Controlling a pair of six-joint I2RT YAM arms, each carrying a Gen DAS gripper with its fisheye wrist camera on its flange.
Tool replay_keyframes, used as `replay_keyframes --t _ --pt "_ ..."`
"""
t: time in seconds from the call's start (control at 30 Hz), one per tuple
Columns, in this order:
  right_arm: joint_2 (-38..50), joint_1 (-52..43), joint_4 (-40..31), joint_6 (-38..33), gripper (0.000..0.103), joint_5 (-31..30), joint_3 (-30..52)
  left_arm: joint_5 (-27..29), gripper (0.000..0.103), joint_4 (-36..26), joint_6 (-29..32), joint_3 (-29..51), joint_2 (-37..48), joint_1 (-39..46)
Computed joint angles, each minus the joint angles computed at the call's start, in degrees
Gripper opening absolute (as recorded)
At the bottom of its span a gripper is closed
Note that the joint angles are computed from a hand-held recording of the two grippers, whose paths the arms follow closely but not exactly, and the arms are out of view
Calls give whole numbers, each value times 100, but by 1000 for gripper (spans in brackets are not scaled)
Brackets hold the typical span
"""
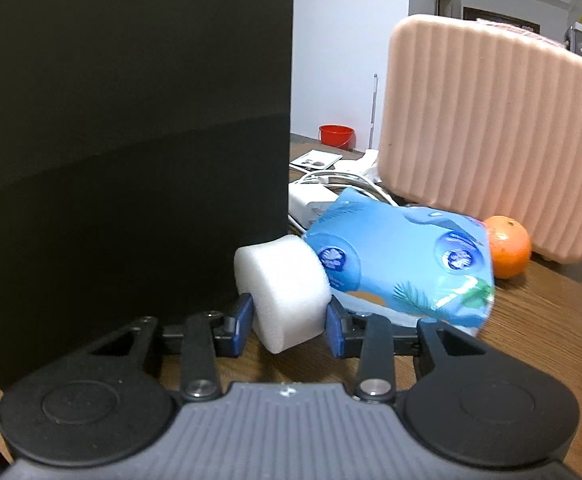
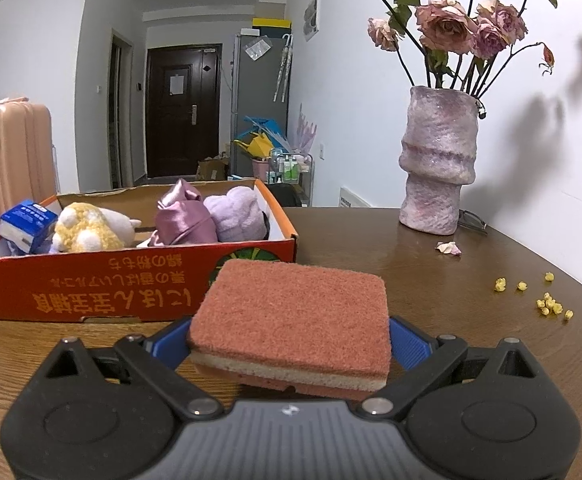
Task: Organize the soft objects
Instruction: 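Carry the foam roll and sponge over the cardboard box with both tools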
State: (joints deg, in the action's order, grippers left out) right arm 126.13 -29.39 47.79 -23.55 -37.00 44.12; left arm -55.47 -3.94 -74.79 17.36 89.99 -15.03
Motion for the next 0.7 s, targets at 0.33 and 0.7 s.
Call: replay_keyframes --t 0.33,0.7 --pt "-130 -94 161 -123 100 -413 -286 -250 38 -1919 -2126 879 686 -1786" --pt "-287 -207 482 -246 100 -899 -699 -435 39 -3249 -3187 2235 1739 -3198"
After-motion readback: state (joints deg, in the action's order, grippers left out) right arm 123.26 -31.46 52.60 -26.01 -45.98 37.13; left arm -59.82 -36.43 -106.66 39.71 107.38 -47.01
